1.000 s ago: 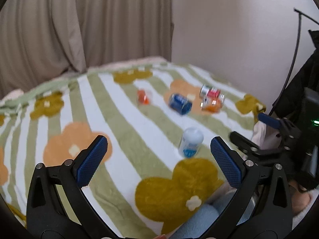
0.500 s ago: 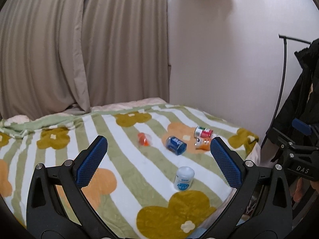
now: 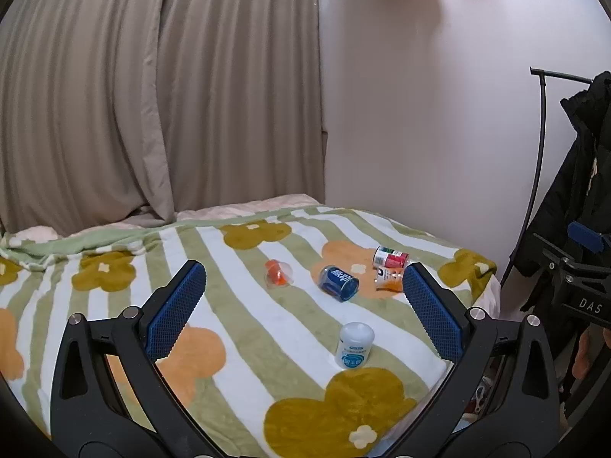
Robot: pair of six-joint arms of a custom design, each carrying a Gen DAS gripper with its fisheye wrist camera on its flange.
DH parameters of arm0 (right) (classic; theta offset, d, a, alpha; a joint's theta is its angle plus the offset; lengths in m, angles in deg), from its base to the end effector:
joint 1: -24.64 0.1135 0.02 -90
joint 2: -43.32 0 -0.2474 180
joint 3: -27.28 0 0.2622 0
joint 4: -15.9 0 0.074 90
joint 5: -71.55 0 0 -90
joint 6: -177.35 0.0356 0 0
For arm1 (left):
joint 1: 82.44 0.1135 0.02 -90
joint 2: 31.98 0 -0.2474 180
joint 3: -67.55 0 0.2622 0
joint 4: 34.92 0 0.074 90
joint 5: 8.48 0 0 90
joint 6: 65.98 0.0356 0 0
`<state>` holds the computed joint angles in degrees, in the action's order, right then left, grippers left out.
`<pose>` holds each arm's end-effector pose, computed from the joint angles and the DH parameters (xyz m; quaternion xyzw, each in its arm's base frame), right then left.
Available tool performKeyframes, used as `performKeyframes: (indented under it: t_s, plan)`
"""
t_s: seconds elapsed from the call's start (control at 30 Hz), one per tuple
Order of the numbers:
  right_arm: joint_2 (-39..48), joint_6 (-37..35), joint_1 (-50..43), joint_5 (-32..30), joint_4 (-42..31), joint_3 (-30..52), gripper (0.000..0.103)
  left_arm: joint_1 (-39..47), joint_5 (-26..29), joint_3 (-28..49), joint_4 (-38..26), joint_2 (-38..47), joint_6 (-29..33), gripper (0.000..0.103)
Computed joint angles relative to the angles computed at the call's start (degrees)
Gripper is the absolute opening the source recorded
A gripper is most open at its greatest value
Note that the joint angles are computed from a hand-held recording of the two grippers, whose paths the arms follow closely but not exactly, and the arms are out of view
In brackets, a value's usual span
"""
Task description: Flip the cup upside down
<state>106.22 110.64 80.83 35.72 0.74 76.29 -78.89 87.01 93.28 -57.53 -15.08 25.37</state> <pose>0.1602 0.1873 0.2247 0.0042 0.8013 -0.0131 0.5981 0.1486 0.0058 0.1996 0.0145 0.7863 -0.0113 0.6175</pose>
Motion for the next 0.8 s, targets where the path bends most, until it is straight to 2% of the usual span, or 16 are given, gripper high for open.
performKeyframes:
  t_s: [0.8]
  plan:
    - [0.3, 1.0, -0.3, -0.3, -1.7, 1.0, 0.103, 1.3, 1.9, 0.0, 0.8, 0.7, 1.3, 0.103]
